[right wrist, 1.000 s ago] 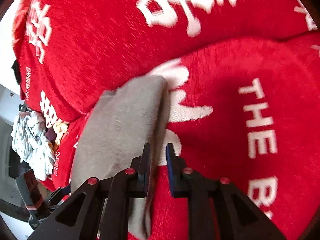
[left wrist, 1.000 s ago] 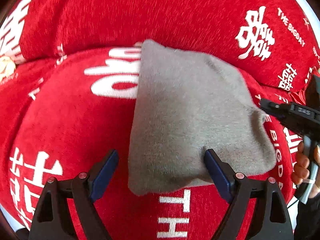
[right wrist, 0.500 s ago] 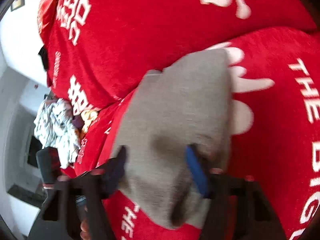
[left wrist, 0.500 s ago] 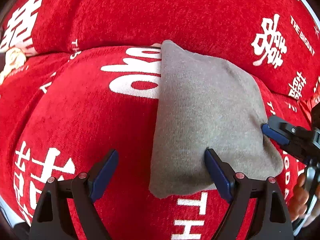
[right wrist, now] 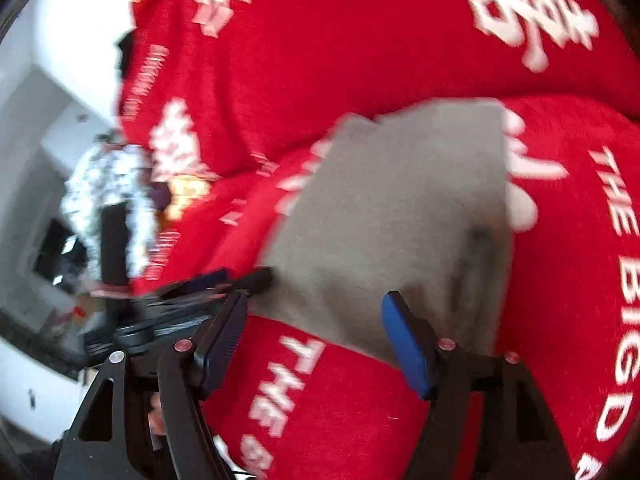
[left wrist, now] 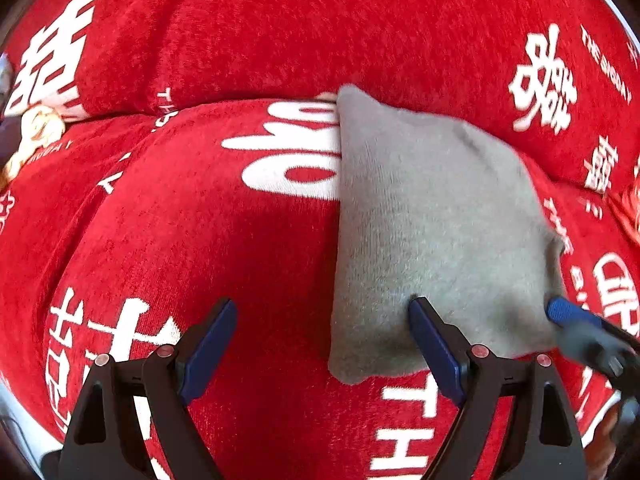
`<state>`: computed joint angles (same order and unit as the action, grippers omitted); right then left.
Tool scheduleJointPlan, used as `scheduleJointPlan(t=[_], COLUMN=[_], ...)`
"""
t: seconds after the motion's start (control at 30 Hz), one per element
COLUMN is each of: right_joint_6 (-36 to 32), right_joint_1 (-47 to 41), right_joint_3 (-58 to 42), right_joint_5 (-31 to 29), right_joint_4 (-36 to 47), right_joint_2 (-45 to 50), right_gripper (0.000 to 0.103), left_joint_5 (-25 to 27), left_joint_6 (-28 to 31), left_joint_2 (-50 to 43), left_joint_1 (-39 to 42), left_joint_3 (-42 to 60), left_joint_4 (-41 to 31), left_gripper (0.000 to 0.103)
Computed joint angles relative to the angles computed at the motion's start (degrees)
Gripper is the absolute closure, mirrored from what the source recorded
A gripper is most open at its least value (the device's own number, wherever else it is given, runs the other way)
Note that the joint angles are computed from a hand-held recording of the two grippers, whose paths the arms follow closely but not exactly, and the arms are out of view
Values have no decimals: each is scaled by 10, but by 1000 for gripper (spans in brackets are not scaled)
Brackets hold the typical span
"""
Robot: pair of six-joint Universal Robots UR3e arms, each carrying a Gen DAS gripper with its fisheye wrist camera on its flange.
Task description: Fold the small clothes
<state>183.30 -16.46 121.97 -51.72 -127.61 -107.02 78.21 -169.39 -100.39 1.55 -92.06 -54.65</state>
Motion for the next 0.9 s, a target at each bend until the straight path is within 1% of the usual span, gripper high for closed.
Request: scheduleJointPlan(t=[0.03, 0.07, 0.1, 0.13, 0.17, 0.2, 0.23, 0.27, 0.33, 0.4, 0.47, 0.53, 0.57, 0.63, 0.7, 0.8, 0.9], right_joint_6=[2, 2, 4, 3, -12, -46, -81, -95, -141, -154, -145, -122, -96, -74, -67, -68, -77], right_joint_1=[-6, -18, -24, -33, -51, -84, -113, -123, -167, -201, -217, -206, -183, -158, -141, -129, -130], right_joint_3=[16, 38, 44, 47, 53, 63, 66, 63, 41, 29, 10, -3, -7, -19, -28, -44, -52], right_joint_5=[-23, -36, -55, -72, -62, -34, -13, -10, -5, 6, 15, 14, 6, 11, 20, 27, 38], right_joint_4=[-2, -7, 5, 32, 52, 95, 136, 154, 214, 238, 239, 199, 162, 122, 96, 64, 53], right_joint_2=[-8, -28, -42, -62, -79, -120, -160, -176, -216, -225, -205, -150, -119, -49, 7, 66, 108], right_gripper=[30, 31, 31, 30, 30, 30, 30, 29, 25, 23, 22, 21, 21, 21, 21, 21, 21], left_joint_5=[-1, 5, 12, 7, -1, -16, -41, -56, -77, -90, -107, -120, -120, -123, -130, -115, -116], left_joint_6=[10, 15, 17, 24, 28, 33, 46, 54, 63, 63, 63, 74, 74, 81, 87, 83, 82], left_joint_2=[3, 5, 7, 12, 16, 24, 34, 40, 40, 21, -22, -70, -91, -133, -155, -195, -251], left_joint_1=[2, 1, 0, 4, 9, 18, 31, 39, 52, 59, 64, 61, 56, 44, 34, 13, 5], left_joint_3=[-9, -14, -18, -19, -14, -9, -4, 3, 30, 70, 138, 206, 234, 287, 310, 350, 414], left_joint_4=[3, 6, 11, 7, -7, -21, -37, -46, -64, -86, -135, -191, -210, -247, -265, -267, -297], left_gripper=[13, 8, 8, 8, 8, 8, 8, 8, 8, 8, 8, 8, 8, 8, 8, 8, 8])
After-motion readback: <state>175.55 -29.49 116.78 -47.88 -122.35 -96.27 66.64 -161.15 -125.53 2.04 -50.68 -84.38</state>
